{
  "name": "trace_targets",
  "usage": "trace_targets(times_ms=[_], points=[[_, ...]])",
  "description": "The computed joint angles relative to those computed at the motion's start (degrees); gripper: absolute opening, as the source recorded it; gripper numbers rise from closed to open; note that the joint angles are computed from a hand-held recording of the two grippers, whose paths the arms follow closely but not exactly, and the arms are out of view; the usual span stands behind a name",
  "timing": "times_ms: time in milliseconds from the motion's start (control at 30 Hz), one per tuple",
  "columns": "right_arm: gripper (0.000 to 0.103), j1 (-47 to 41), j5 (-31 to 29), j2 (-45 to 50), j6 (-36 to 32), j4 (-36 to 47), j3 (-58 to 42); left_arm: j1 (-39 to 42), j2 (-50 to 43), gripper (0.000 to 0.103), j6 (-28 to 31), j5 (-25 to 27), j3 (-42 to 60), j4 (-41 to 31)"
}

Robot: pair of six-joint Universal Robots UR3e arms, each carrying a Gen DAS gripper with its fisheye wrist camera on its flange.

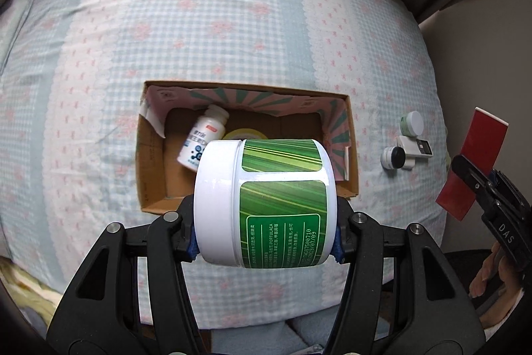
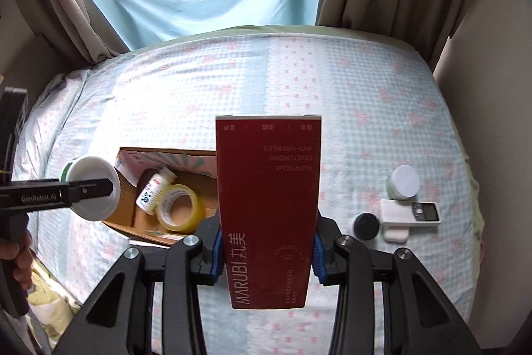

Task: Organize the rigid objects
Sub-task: 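Carry the green jar and red box over the cardboard box with both tools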

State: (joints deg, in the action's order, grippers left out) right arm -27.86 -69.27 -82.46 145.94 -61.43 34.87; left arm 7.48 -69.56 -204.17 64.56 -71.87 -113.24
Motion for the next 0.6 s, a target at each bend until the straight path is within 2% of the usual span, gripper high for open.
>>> trace_targets(times_ms=[133, 300, 433, 600], points=[[0.038, 8.1, -2.2, 3.2, 8.6, -2.0, -2.9, 11.1, 7.3, 0.052, 13.7, -1.9, -5.9, -7.7], [0.038, 14.9, -5.0, 6.9, 15.1, -4.2, -4.5, 19.2, 12.0, 0.052, 25.0, -2.7, -13.5, -11.5], [0.038, 18.8, -7.4, 10.8, 17.8, -5.6, -5.2, 19.5, 13.9, 0.052, 27.3, -2.0, -22.2, -7.0], [0.038, 22.1, -10.3, 14.2, 18.7, -8.3, -2.5, 13.9, 12.9, 0.052, 24.7, -1.1, -31.8, 2.8]])
